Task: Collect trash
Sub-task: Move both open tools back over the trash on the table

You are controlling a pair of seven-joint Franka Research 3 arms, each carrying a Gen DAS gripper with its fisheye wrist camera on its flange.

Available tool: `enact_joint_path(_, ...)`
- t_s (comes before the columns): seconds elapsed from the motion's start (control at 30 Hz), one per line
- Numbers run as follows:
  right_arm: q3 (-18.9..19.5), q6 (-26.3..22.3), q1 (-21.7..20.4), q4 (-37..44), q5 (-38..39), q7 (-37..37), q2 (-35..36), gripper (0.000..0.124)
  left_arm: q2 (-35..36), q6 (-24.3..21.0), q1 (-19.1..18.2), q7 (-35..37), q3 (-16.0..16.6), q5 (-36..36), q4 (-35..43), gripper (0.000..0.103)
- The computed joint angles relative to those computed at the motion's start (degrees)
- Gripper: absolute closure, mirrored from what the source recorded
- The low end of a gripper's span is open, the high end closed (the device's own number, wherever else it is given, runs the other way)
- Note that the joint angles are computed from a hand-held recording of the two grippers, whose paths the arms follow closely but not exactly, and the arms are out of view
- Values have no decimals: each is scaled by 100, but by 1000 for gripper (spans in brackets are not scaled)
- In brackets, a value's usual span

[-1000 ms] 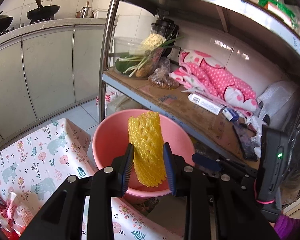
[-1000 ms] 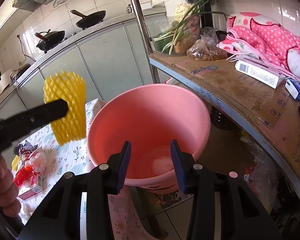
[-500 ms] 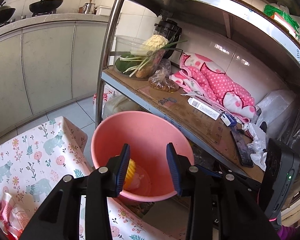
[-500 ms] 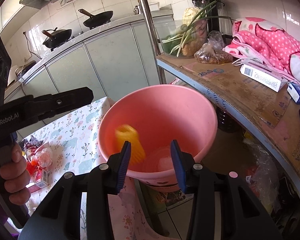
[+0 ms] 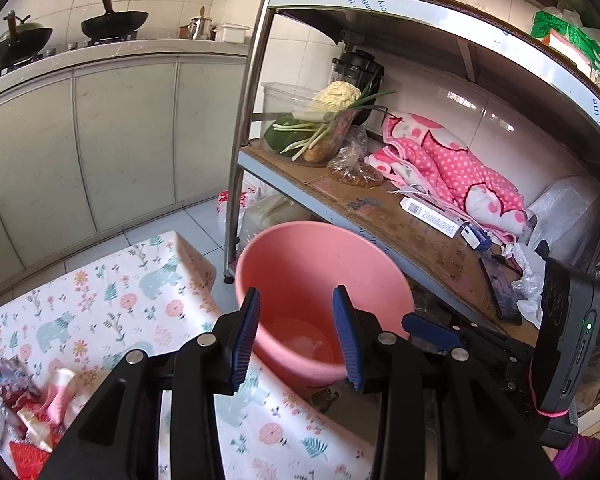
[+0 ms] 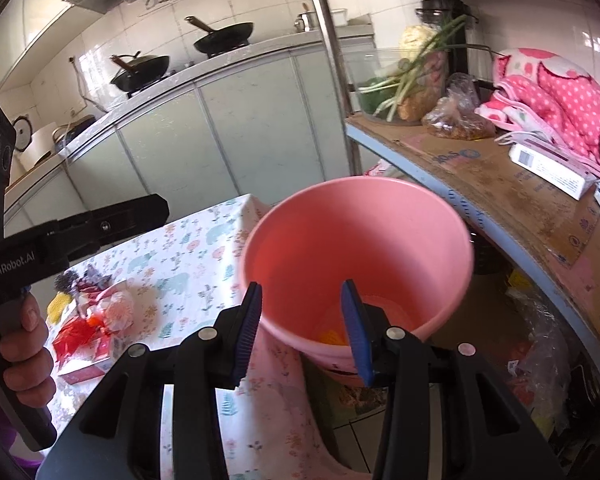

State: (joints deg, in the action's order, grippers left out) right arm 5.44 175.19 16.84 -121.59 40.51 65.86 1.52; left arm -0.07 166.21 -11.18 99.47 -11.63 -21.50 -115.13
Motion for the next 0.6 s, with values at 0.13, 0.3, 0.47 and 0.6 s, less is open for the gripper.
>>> enact_joint_path(0.13,112,-133,102,46,360,-469,-28,82,-491,51,17,-141,151,97,-544,66)
enact_joint_path(0.3,182,-329,270,141,446,-681,4,82,-1150,249,-1,-513,463,414,-1278,66)
enact_joint_path(0.47,247,-444,405,221,349,-648,67,82,-1740,408,168,-1156,721,1096,-1941,66)
enact_joint_path(0.6,304,-543,483,329,254,-600,158,82,-2095,409,301,-1593,938,1479,-2341,66)
